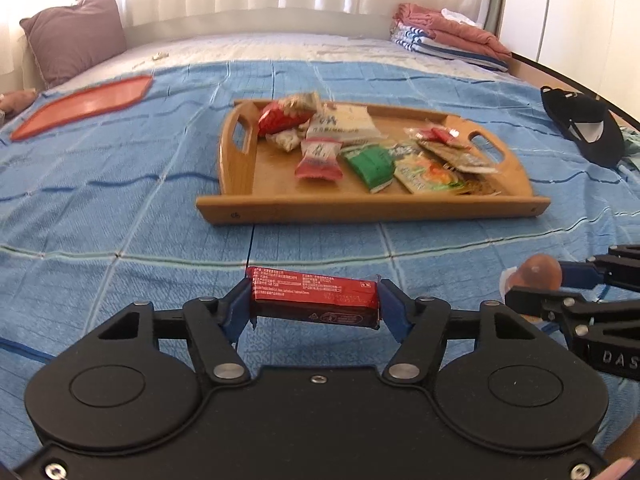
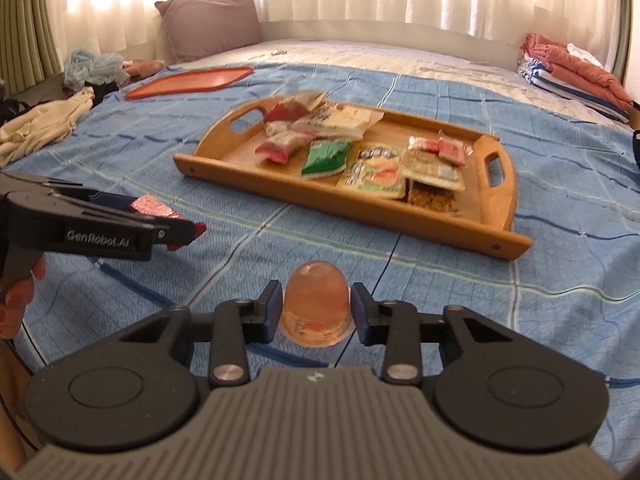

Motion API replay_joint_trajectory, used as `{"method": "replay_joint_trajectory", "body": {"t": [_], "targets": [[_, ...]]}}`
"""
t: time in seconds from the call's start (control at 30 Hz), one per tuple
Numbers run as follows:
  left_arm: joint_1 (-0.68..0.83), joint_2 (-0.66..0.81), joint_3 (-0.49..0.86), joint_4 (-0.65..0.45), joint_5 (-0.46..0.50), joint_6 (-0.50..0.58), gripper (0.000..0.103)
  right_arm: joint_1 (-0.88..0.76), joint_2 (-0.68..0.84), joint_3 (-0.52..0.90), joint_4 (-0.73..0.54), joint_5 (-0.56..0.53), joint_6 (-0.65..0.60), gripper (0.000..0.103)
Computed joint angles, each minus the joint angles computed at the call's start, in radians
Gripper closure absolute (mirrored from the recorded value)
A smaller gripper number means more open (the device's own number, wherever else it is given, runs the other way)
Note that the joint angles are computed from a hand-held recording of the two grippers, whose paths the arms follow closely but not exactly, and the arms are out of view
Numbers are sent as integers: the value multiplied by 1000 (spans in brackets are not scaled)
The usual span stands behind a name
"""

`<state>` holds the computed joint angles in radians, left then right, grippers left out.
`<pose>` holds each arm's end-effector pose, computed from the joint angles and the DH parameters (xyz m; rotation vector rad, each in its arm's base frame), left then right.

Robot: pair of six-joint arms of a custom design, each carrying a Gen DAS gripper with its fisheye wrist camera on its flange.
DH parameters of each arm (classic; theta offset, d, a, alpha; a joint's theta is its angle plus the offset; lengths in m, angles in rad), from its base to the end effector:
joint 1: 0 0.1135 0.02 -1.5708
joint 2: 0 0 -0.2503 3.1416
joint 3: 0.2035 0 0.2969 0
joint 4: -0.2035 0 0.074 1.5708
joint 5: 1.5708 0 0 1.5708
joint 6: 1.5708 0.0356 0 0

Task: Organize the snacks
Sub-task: 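Carry the red bar and jelly cup over the bamboo tray with both tools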

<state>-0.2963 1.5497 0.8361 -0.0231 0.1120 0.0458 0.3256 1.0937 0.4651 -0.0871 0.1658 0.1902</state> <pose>0.3382 -0.1074 0.1453 0.4507 2.2713 -0.2569 0.2462 0.0769 0.1418 -0.0679 2.2749 0.0816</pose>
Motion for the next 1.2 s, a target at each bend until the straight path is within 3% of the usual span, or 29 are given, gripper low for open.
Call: {"method": "replay_joint_trajectory", "body": {"t": [0.43, 0.47, 0.5, 0.53, 0.73, 0.8, 0.87, 0.9, 0.97, 1.1, 1.2], "targets": [[-50, -179, 96, -230, -40, -26, 39, -47, -203, 90, -188, 29, 12, 62], [-52, -182, 114, -245, -38, -29, 39, -51, -209, 103, -198, 32, 11, 64], [-53, -185, 133, -261, -36, -31, 39, -56, -213, 119, -209, 35, 9, 77], [-54, -181, 157, -275, -33, -32, 39, -64, -212, 138, -220, 35, 9, 82], [-63, -115, 279, -295, -33, -46, 39, -145, -113, 264, -249, 4, -17, 85], [-62, -98, 293, -304, -21, -68, 39, -200, -77, 277, -260, -84, 14, 85], [-60, -99, 274, -287, -11, -62, 39, -239, -71, 247, -246, -152, 34, 76], [-61, -97, 260, -272, -17, -52, 39, -259, -65, 227, -229, -195, 24, 54], [-68, -88, 241, -249, -35, -28, 39, -278, -40, 188, -184, -251, 27, 34], [-63, -54, 238, -226, -20, -19, 39, -243, 115, 197, -111, -242, -9, 32], [-55, -32, 241, -194, -10, -19, 39, -182, 256, 250, -80, -149, -63, 32]]}}
